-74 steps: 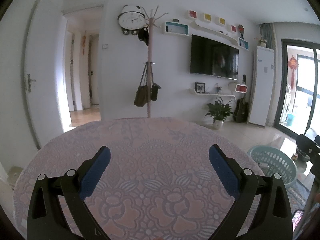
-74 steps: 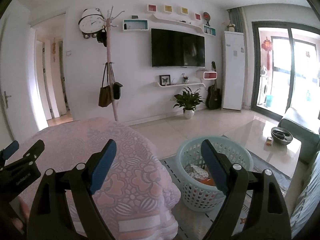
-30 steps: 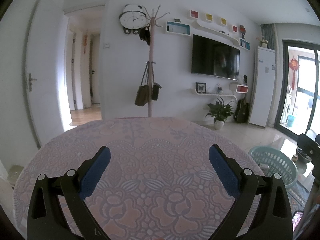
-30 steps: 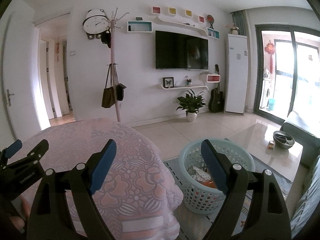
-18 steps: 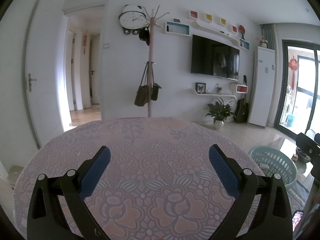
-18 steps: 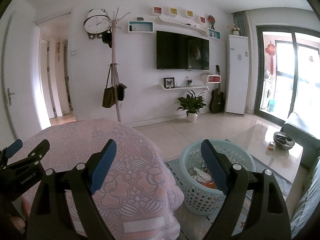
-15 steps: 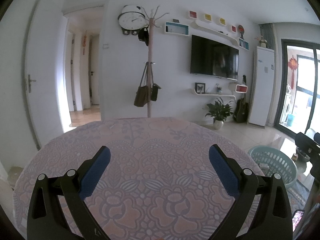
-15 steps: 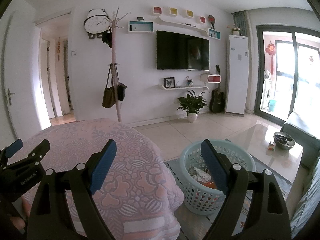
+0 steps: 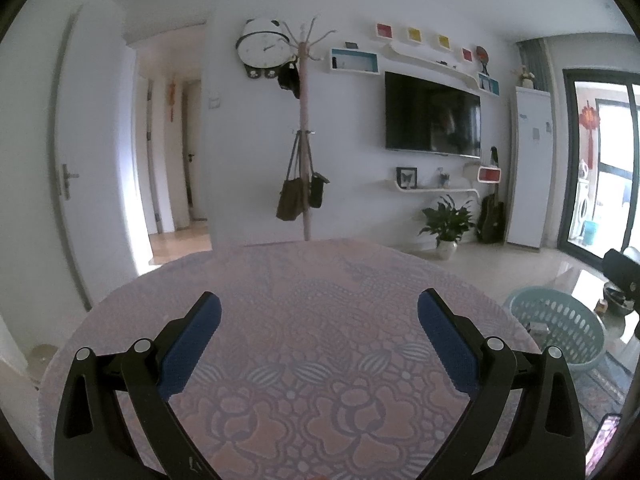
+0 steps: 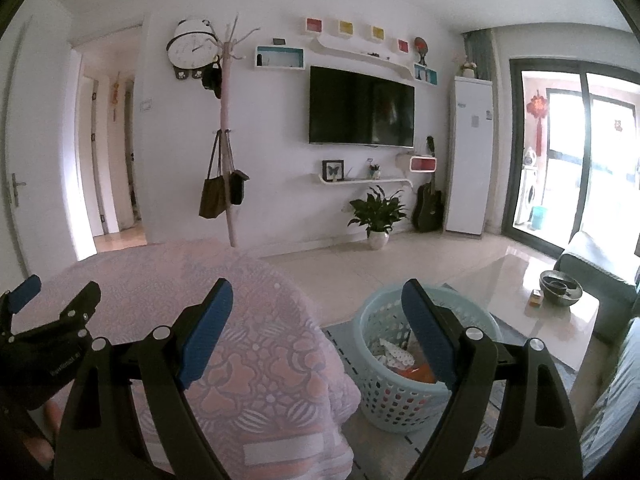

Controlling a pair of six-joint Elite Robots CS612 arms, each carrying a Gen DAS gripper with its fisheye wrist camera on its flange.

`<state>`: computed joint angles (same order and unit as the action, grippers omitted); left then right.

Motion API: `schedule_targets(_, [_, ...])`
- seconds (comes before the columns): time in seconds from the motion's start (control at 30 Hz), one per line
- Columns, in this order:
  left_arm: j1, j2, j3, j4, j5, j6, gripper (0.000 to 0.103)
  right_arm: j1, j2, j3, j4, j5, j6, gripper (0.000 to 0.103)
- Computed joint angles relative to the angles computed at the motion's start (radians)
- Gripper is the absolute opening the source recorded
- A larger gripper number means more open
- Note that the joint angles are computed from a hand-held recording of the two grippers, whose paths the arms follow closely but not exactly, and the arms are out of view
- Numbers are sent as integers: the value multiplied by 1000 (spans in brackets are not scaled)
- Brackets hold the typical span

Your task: Collect trash

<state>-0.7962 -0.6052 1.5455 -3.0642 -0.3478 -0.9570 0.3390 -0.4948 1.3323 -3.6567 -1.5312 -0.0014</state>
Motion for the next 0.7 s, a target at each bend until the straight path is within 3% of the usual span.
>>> schedule_targets(0.27, [-7, -14, 10, 52, 16, -60, 95, -4, -6, 12, -13, 0, -5, 82])
schedule_targets(0.53, [-3, -34, 35, 40, -6, -89, 95, -6, -11, 19, -2, -6, -10, 82])
schedule_targets(0.6, [-7, -51, 46, 94, -9, -125, 95, -4, -10, 16, 1, -24, -17, 82])
schedule_targets(0.7, [-5, -62, 52, 69, -29, -84, 95, -1, -9, 12, 2, -37, -28, 82])
